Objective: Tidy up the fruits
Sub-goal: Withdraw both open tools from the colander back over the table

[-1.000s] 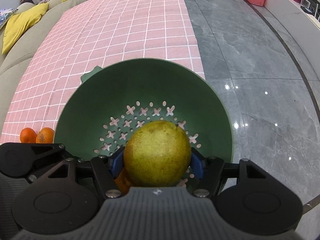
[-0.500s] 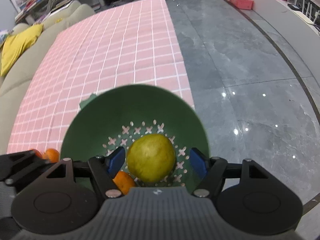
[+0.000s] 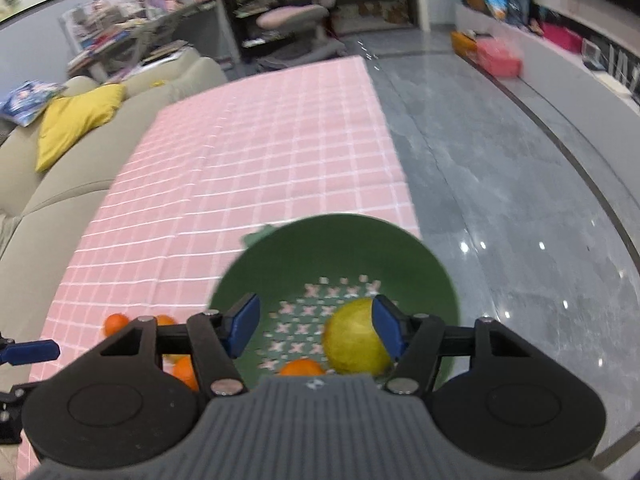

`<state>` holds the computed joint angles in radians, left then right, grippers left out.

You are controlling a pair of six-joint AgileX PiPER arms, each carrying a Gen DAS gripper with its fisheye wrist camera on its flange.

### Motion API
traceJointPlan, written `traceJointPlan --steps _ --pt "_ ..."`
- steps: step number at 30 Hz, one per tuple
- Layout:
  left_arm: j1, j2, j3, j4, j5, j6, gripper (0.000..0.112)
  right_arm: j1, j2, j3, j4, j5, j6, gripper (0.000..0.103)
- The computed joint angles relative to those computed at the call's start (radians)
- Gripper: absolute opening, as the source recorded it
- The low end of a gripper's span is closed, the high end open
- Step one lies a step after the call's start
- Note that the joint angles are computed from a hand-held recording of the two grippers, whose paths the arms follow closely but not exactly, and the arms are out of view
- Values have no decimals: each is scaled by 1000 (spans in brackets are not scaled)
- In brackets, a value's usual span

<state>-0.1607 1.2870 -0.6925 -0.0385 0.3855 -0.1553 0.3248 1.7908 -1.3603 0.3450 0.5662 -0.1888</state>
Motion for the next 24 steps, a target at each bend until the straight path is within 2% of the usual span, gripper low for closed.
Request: traceJointPlan --steps 5,10,13,18,22,24 --pt "74 -104 120 -68 -8 94 74 55 -79 81 27 -30 -60 59" --pt "196 -103 171 -243 -15 315 74 114 -123 163 8 -64 -88 59" --pt "229 -97 178 -243 -34 331 74 150 -145 206 -12 -90 -85 59" --pt "233 -47 156 -184 -73 300 74 225 -158 258 0 -134 -123 59" --pt "267 36 133 -241 -101 406 74 298 -132 286 51 -171 -164 58" --pt "291 85 110 -301 -113 477 74 345 -111 307 25 -203 -140 58"
